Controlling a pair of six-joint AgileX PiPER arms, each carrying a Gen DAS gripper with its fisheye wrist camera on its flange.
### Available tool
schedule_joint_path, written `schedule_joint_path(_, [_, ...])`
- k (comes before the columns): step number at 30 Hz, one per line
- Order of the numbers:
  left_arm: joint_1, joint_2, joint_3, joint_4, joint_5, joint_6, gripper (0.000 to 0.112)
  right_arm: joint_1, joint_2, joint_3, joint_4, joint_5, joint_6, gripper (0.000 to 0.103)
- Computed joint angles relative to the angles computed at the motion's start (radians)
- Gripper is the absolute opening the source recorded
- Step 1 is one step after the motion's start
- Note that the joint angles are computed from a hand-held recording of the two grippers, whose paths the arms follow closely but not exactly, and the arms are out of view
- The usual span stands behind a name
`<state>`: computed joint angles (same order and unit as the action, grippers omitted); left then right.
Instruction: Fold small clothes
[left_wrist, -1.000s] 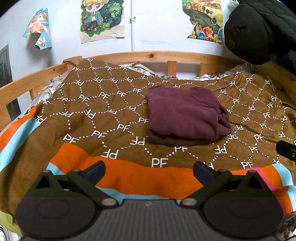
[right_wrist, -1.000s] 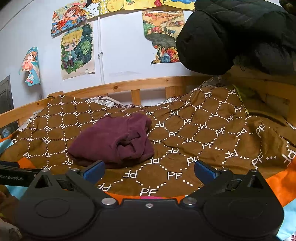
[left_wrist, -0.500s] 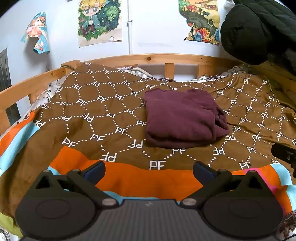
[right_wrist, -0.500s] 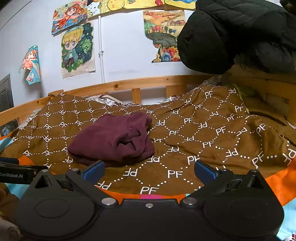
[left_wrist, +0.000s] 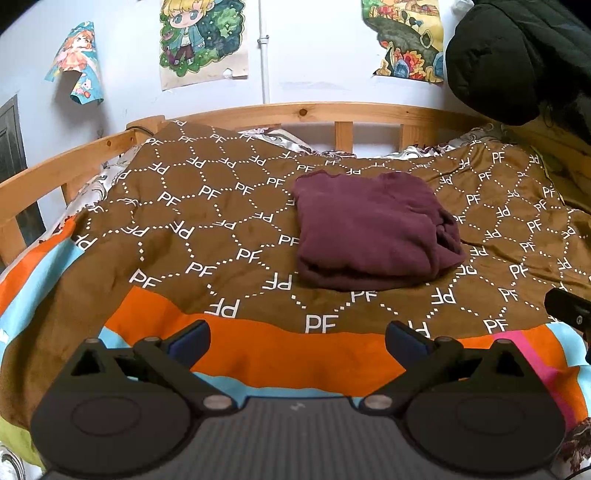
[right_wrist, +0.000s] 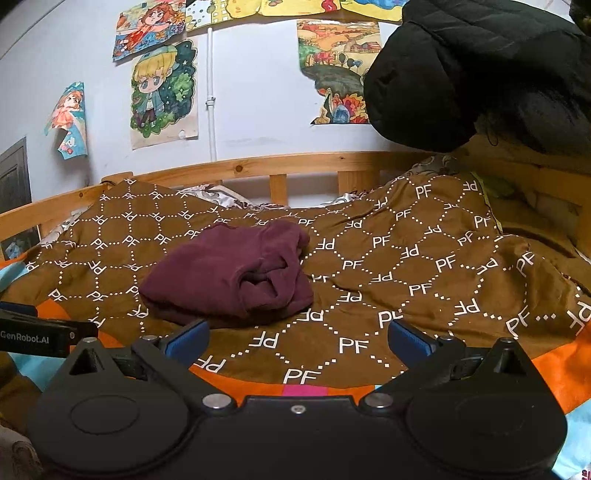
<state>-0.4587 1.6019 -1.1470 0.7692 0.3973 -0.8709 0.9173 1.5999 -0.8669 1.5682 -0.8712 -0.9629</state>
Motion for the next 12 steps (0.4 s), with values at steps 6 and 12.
schedule_joint_path(6, [-0.002, 0.001, 0.001, 0.007, -0.002, -0.005, 0.103, -0.001, -0.002, 0.002, -0.011, 0.001, -0.003, 0.102])
schedule_joint_path(12, [0.001, -0.005, 0.010, 0.003, -0.019, 0.010, 0.103, -0.007, -0.003, 0.001, -0.007, 0.011, -0.011, 0.102])
